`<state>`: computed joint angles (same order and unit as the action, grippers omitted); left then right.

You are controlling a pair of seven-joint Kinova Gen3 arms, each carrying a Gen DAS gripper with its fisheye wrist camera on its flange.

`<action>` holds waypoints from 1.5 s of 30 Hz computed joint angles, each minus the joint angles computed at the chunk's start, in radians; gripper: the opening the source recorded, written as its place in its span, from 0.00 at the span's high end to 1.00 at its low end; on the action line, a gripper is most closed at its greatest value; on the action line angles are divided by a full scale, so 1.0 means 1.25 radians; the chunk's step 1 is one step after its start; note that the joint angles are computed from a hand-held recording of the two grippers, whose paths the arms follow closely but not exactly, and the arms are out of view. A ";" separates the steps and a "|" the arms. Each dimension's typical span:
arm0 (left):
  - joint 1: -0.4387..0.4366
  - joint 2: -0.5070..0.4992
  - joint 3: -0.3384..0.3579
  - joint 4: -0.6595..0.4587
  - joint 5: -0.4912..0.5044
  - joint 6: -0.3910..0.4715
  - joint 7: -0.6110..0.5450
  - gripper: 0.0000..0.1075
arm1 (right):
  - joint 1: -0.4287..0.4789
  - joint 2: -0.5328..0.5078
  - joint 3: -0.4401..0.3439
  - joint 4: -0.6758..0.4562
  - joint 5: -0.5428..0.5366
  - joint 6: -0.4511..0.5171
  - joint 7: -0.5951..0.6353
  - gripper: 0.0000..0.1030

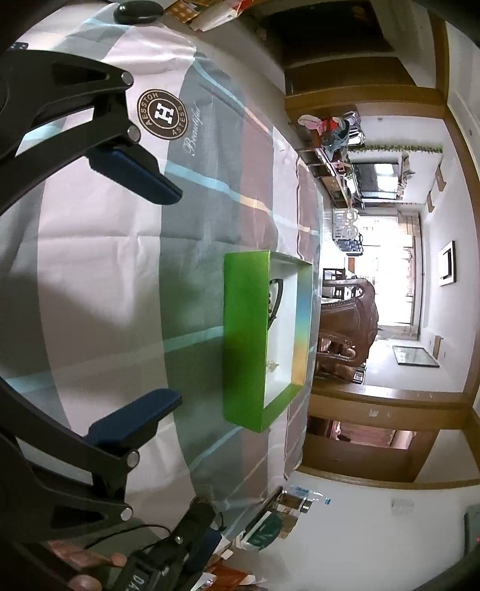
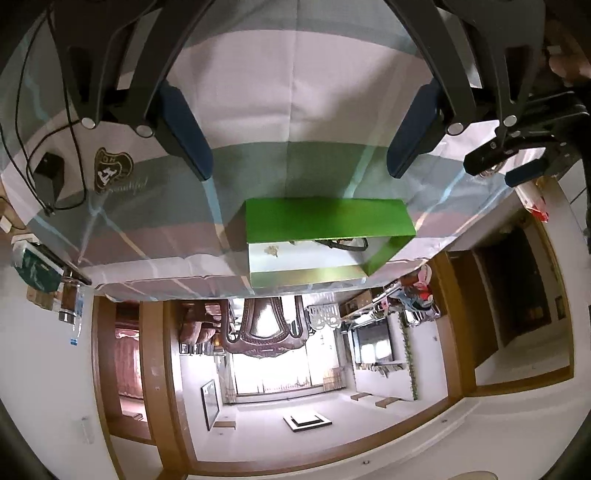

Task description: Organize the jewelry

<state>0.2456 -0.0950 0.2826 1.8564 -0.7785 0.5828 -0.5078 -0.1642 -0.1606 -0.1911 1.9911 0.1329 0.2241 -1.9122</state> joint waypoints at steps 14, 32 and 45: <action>0.008 0.011 -0.018 -0.019 0.058 0.000 -0.076 0.08 | 0.015 0.011 -0.025 -0.006 0.041 0.010 -0.037 0.10; -0.007 0.024 -0.050 -0.036 0.162 -0.020 -0.173 0.08 | -0.014 0.033 -0.004 -0.027 0.081 0.026 -0.069 0.10; 0.004 0.034 -0.049 -0.043 0.149 -0.007 -0.167 0.08 | -0.020 0.037 0.006 -0.026 0.070 0.022 -0.055 0.10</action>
<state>0.2509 -0.0520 0.2209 1.8030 -0.5922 0.5741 -0.7166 -0.1888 -0.1138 -0.1831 1.9586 0.2205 0.2520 -1.9808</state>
